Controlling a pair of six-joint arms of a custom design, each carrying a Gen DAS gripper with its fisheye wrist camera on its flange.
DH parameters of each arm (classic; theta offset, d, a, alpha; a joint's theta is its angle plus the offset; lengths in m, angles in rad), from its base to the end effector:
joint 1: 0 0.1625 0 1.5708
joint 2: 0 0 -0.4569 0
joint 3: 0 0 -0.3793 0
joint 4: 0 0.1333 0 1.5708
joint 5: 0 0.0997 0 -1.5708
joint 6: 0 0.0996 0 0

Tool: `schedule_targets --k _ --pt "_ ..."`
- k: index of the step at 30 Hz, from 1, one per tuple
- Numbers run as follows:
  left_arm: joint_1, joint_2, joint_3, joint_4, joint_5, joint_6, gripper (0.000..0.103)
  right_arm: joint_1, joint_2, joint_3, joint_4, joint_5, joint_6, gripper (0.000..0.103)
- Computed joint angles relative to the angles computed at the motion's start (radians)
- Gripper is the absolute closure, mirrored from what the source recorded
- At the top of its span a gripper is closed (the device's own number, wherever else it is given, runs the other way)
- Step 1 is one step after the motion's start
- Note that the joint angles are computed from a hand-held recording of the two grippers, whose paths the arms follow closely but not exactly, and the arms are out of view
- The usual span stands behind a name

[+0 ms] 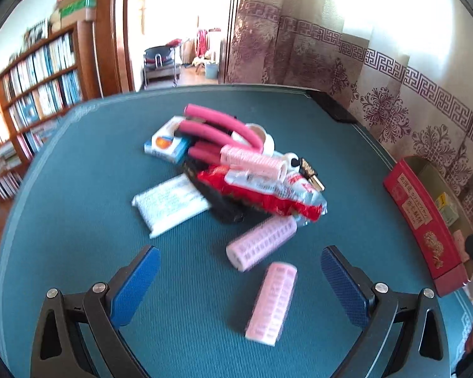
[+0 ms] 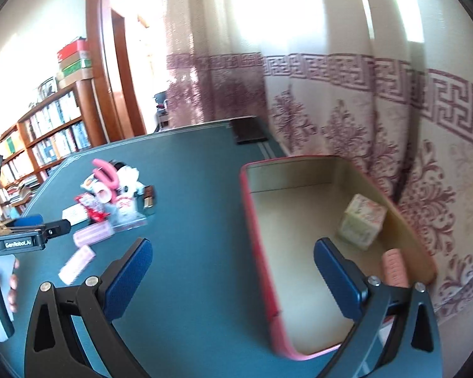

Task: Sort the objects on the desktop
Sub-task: 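Return to the table and grasp a standing pink roller with the left tool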

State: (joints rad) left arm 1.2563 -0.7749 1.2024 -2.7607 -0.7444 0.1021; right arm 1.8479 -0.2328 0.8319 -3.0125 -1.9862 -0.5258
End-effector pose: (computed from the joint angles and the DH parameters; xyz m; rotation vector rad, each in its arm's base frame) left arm -0.0481 -0.8155 0.3450 0.0774 2.2512 -0.9873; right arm 0.3336 -0.8327 0.0678 0.7439 -2.3442 1.0248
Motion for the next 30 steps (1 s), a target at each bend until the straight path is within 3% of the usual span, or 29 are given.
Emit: schedule_targets --k 3,16,23,28,29,30 --pt "0.017 -0.022 0.028 0.035 -0.049 -0.055 0.000 0.006 0.013 -0.008 0.028 -0.001 0.005 0.001" --pt "0.028 -0.002 0.031 0.118 -0.065 -0.042 0.000 0.019 0.031 -0.002 0.116 -0.005 0.029 0.001" --pt "0.034 0.034 -0.007 0.120 -0.020 -0.020 0.000 0.012 0.031 -0.002 0.150 -0.001 0.054 0.001" --pt "0.035 0.040 -0.001 0.077 -0.027 0.018 0.000 0.004 0.033 -0.010 0.176 0.004 0.077 0.001" --pt "0.035 0.039 0.003 0.068 -0.034 0.027 0.003 0.003 0.032 -0.010 0.179 0.007 0.079 0.001" --pt "0.034 0.039 0.007 0.058 -0.036 0.037 0.013 0.003 0.032 -0.009 0.178 0.008 0.077 0.001"
